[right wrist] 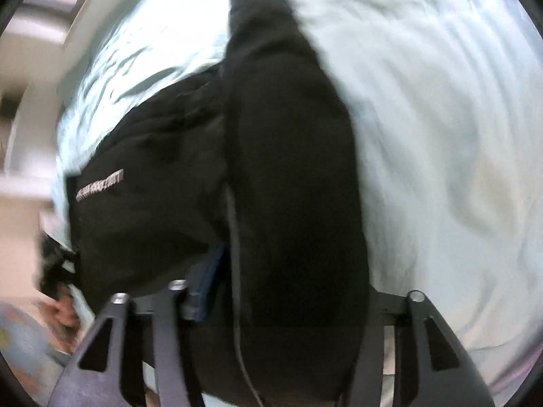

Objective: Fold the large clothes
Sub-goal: 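Lower the folded jacket onto the duvet with both grippers and release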

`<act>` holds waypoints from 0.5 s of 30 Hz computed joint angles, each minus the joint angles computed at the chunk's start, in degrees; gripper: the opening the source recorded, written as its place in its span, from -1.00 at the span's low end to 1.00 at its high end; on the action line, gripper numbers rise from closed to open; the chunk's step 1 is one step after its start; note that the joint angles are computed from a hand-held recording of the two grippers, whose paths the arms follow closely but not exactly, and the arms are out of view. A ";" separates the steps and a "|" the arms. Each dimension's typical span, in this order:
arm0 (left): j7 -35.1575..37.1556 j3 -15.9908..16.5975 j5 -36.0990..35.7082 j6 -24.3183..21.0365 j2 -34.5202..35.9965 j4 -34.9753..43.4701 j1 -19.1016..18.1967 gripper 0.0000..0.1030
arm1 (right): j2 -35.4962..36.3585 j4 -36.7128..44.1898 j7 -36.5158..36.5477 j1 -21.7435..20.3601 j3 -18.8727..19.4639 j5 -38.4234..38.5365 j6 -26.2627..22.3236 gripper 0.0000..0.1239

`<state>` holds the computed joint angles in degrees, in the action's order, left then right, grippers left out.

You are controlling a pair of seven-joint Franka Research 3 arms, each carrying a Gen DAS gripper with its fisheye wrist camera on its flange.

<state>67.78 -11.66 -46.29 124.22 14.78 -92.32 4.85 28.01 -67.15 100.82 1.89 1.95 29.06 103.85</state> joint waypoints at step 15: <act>-2.11 1.08 29.79 -9.98 -1.01 18.18 -7.09 0.07 | -8.30 1.49 -0.45 11.41 -0.74 -20.64 0.09 0.13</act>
